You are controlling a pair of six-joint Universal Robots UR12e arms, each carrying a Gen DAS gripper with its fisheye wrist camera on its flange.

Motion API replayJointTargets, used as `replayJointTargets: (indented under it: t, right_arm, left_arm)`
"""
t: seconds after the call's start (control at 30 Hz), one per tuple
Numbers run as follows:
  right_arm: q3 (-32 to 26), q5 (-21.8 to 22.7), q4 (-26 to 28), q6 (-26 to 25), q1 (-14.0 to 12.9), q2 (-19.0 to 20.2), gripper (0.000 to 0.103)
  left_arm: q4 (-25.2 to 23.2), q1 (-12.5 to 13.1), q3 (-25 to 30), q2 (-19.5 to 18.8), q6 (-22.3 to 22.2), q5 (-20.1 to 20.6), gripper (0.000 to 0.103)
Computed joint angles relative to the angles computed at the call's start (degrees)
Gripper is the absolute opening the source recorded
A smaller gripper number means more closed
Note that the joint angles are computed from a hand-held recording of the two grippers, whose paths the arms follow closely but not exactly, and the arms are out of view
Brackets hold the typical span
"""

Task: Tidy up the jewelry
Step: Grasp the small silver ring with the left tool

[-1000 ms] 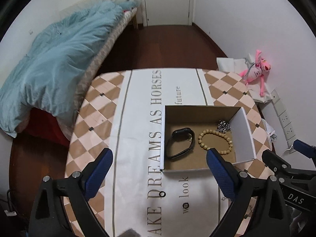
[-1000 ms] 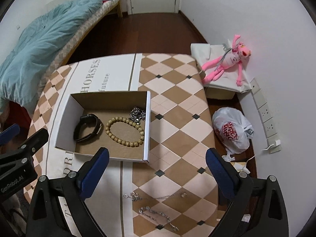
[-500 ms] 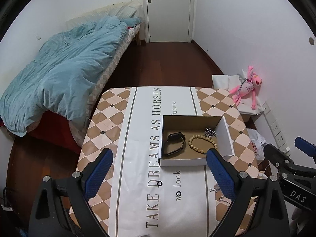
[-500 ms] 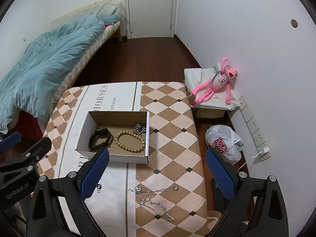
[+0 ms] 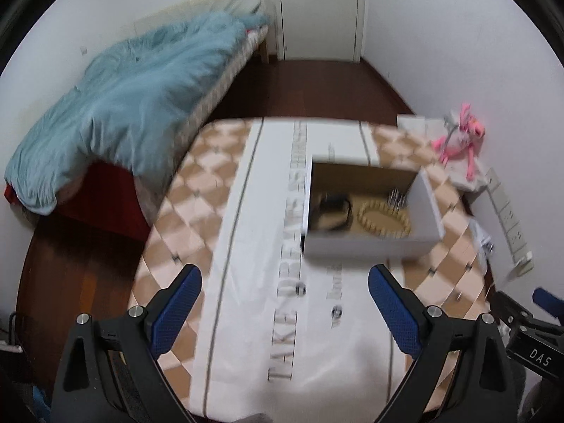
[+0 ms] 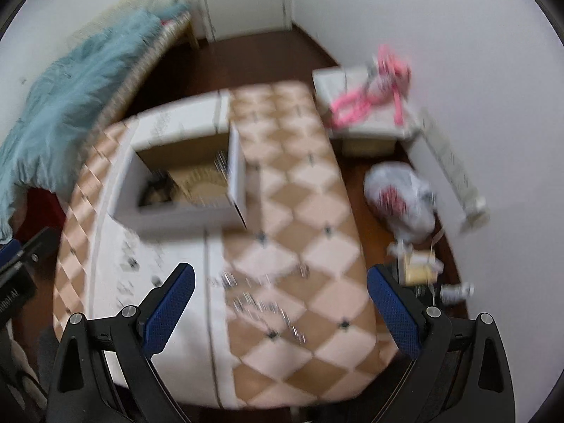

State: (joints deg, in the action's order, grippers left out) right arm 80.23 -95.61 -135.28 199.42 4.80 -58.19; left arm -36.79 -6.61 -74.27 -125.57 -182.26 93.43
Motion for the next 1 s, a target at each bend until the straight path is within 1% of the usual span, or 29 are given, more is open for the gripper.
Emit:
replayJointTargets:
  t: [0.07,0.13,0.2,0.27,0.33,0.37,0.4,0.43,0.5,0.53,0.57,0.6,0.7,0.83,0.93,1.0]
  right_arm:
    - [2.2,1.6,0.3,1.7,-0.7,-0.1,0.099]
    - [4.1,4.3,-0.5,2.5,-1.5,0.1,0.097]
    - [4.8,6.1,-1.5,2.0,-1.9,0.8,0.085]
    - [4.7,5.7,-2.1,0.6,-1.7,1.6,0.081]
    - [4.3,4.7,-2.9,-1.3,-1.3,2.6,0.079]
    - [4.0,4.1,-2.6,-2.3,-1.0,3.2,0.074]
    - [3.7,4.2,-2.1,-3.1,-0.9,3.6,0.064]
    - [3.6,2.3,-3.0,-4.0,-0.4,3.8,0.064]
    - [3.5,0.3,-4.0,-5.6,0.3,4.1,0.045]
    - [3.7,0.3,-4.9,-6.0,0.4,4.1,0.038]
    - [3.8,0.3,-5.5,-6.6,0.5,4.2,0.016]
    - [3.8,0.5,-5.7,-6.6,0.5,4.2,0.004]
    - [4.5,3.6,-7.0,-4.9,-0.5,3.8,0.001]
    - [5.9,5.4,-10.0,-1.6,-1.6,2.5,0.001]
    - [6.2,5.5,-10.9,-0.7,-1.6,1.8,0.001]
    - [6.1,5.2,-11.0,-0.7,-1.6,1.8,0.001]
  left_arm:
    - [-1.3,0.0,-0.8,-0.2,-0.3,-0.6,0.097]
    - [-3.6,0.0,-1.2,-0.6,-0.3,-0.8,0.097]
    - [-5.2,-0.2,-1.4,-1.1,0.3,-0.1,0.097]
    - [-5.8,-0.4,-1.7,-1.4,1.0,0.7,0.097]
    - [-6.3,-0.7,-1.8,-1.7,1.5,1.6,0.097]
    - [-6.5,-0.8,-1.8,-1.8,1.5,1.8,0.097]
    - [-6.9,-0.8,-1.8,-1.9,1.7,2.1,0.097]
    - [-7.2,-0.9,-1.7,-2.0,1.7,2.2,0.097]
    - [-7.6,-0.9,-1.7,-2.2,1.8,2.7,0.097]
    - [-7.9,-1.0,-1.5,-2.3,2.0,2.7,0.097]
    - [-8.2,-1.0,-1.4,-2.4,2.1,2.7,0.097]
    - [-8.5,-1.1,-1.2,-2.6,2.2,2.6,0.097]
    - [-9.7,-1.2,-0.1,-3.4,2.8,1.4,0.097]
    - [-10.7,-1.1,1.3,-4.4,3.2,-0.7,0.096]
    - [-11.2,-1.0,2.1,-4.9,3.0,-1.8,0.096]
    - [-11.0,-1.0,2.4,-5.3,3.4,-2.6,0.091]
